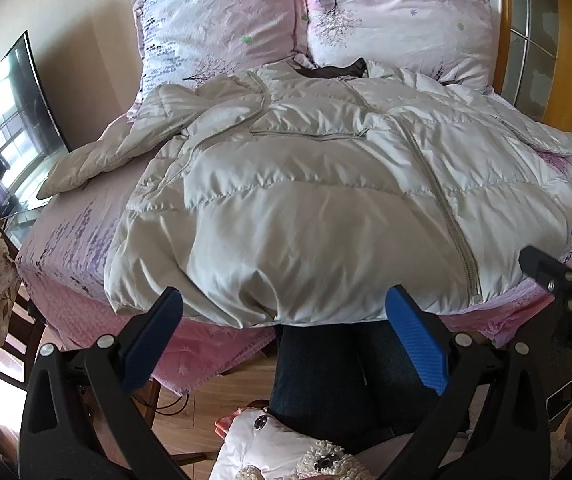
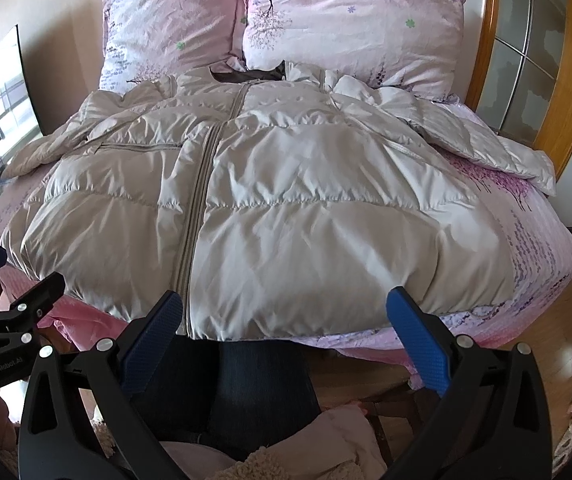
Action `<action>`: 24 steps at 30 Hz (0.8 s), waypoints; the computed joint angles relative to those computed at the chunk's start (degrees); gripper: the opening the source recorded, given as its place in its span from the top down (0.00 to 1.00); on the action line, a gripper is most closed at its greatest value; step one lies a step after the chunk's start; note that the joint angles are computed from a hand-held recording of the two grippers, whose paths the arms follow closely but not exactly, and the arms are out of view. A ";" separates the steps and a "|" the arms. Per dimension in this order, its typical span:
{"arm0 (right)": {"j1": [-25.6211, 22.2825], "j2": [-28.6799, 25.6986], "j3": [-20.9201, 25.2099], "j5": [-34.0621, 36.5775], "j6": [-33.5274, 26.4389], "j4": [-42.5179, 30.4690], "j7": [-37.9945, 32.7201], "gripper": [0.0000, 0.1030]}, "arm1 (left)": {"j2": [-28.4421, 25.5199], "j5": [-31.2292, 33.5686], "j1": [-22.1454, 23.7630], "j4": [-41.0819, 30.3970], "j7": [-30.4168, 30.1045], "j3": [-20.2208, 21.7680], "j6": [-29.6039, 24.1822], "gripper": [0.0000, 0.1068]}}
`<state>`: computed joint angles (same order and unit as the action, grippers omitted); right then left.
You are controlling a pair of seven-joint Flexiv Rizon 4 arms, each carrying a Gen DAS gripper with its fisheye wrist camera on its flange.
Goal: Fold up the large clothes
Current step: 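Grasp the jacket sleeve cuff with the right gripper and lift it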
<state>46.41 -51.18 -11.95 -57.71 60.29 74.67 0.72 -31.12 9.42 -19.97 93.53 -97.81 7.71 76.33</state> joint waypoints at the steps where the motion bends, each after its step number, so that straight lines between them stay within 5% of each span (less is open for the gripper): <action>1: 0.15 0.36 -1.22 -1.52 1.28 0.55 1.27 0.01 | -0.03 0.19 -0.04 -0.15 0.05 0.12 0.10 0.05; 4: 0.03 2.26 -4.26 -6.52 4.42 2.93 6.79 0.01 | 0.05 -0.60 1.08 -0.45 0.69 -0.51 0.58 0.05; 10: -4.29 8.91 -12.32 -23.35 11.44 9.23 33.14 0.01 | -1.78 -4.03 3.75 -4.10 -1.86 0.22 0.86 0.05; 13: -8.35 10.37 -12.10 -25.69 12.49 10.15 40.07 0.01 | -2.71 -8.94 9.54 -3.60 1.37 -5.28 4.85 0.05; 17: -16.42 9.44 -10.04 -24.53 17.39 8.77 47.61 0.04 | -4.84 -15.33 13.57 -6.00 5.56 -8.98 4.42 0.05; 19: -20.31 8.11 -8.71 -23.71 20.08 7.44 50.99 0.15 | -6.38 -17.30 13.89 -9.19 6.26 -8.34 0.68 0.05; 24: -29.28 1.15 -2.24 -8.17 25.10 2.28 47.99 0.26 | -11.16 -20.77 15.49 -17.85 6.17 -7.59 -7.04 0.05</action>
<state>17.13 -50.03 -14.19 -65.89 85.40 76.95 48.71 -42.28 -11.35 -4.47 75.68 -91.64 0.11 69.29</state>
